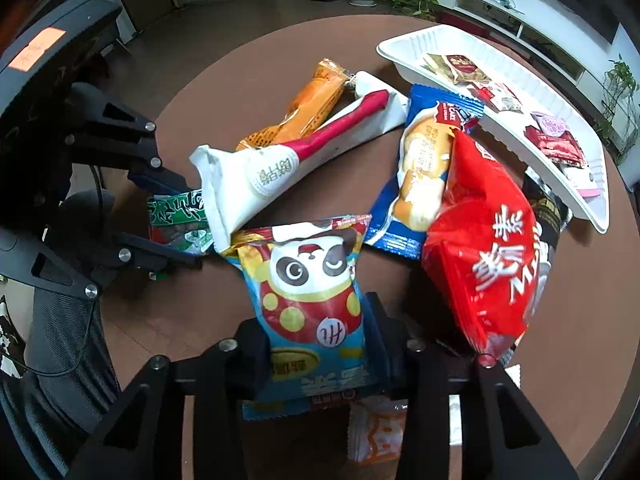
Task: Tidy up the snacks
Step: 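Lift the green packet with the left gripper while the right lifts the panda packet toward the tray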
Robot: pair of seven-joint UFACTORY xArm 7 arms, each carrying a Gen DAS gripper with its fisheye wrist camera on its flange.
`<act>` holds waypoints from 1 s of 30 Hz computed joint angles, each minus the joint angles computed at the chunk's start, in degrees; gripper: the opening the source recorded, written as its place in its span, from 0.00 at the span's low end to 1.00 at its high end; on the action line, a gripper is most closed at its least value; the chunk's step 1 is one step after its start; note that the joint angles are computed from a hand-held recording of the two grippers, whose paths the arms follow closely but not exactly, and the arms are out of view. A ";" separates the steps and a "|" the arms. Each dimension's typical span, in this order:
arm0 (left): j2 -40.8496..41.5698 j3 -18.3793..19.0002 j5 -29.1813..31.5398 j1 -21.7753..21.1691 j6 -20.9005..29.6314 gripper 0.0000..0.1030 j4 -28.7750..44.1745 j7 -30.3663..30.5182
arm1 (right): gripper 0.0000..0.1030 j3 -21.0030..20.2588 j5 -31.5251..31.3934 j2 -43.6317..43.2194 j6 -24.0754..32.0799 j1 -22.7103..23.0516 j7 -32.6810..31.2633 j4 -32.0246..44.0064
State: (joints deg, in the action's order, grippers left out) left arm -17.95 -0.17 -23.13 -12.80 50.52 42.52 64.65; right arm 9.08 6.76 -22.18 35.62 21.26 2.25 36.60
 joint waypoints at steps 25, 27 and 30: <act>-4.67 4.18 -9.94 2.89 7.59 0.23 -2.85 -0.42 | 0.35 -6.10 14.44 -18.14 -8.13 6.78 3.43 -15.23; -4.89 4.85 -11.26 3.02 8.54 0.23 -2.77 -0.24 | 0.35 -7.06 15.81 -19.81 -9.26 7.56 3.68 -16.73; -4.56 5.69 -13.12 3.42 10.45 0.23 -1.94 -0.11 | 0.35 -7.97 16.86 -22.51 -10.05 8.08 4.43 -18.64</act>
